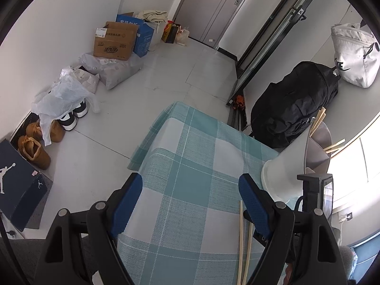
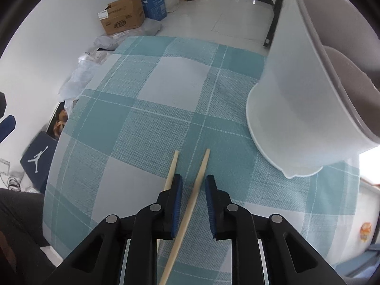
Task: Organize utensils
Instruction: 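Lower the right tool onto the chopsticks and grasp one, then lift the chopstick with the right tool while the left tool grasps the last chopstick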
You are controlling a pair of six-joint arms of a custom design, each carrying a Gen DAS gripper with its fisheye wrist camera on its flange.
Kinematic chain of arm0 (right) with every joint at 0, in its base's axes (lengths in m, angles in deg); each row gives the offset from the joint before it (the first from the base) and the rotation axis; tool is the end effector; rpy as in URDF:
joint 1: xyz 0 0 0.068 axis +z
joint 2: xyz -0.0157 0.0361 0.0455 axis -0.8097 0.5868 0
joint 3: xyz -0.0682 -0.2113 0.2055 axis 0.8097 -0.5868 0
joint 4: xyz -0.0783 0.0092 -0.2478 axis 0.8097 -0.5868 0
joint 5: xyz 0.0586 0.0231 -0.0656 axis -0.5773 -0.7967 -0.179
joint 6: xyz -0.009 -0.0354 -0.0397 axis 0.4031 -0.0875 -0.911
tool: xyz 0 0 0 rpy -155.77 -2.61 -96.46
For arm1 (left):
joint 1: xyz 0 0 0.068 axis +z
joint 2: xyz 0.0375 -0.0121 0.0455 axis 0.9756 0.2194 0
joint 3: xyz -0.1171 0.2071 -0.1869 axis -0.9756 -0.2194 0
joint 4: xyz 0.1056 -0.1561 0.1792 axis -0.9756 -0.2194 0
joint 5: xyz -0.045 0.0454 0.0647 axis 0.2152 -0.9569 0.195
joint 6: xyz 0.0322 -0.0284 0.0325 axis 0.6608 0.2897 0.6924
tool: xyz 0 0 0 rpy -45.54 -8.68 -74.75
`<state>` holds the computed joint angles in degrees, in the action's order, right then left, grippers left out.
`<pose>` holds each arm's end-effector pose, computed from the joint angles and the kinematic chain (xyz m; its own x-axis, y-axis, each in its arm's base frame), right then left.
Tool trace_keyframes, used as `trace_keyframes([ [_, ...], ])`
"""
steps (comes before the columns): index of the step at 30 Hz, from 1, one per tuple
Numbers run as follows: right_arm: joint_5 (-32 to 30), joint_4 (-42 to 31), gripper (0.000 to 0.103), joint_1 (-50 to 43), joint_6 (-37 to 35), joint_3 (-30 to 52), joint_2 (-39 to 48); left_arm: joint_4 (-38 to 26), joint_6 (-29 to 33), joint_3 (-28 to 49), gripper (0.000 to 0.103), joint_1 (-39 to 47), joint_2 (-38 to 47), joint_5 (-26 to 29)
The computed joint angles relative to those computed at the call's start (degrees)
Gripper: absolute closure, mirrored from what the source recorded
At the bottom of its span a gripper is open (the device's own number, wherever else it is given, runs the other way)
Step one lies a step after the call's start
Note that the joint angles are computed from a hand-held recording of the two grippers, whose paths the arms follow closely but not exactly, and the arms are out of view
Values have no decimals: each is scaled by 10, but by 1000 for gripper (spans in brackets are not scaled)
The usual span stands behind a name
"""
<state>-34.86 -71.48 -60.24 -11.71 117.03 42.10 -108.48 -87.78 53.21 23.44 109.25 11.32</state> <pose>0.2556 -0.0198 0.2002 -0.7340 -0.5995 -0.3191 -0.6297 0.7767 -0.0107 0.1409 -0.1596 0.2522 -0.5749 -0.6151 -0.5396 -0.4705 0.7881 -0.3970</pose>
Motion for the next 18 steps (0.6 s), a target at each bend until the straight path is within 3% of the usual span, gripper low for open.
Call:
trace_keyframes([
  [6,6,22,85,21,20,8,8,0,-2,-3,23,7,3,8],
  [9,-6,26,99,12,19,7,9,-10,-8,-5,23,8,3,1],
  [12,-40,7,100,-8,24,21,14,-14,-7,-6,23,5,7,-4],
  [18,-169,-59,100,-85,2,57,-25,-2,25,5,23,5,44,22],
])
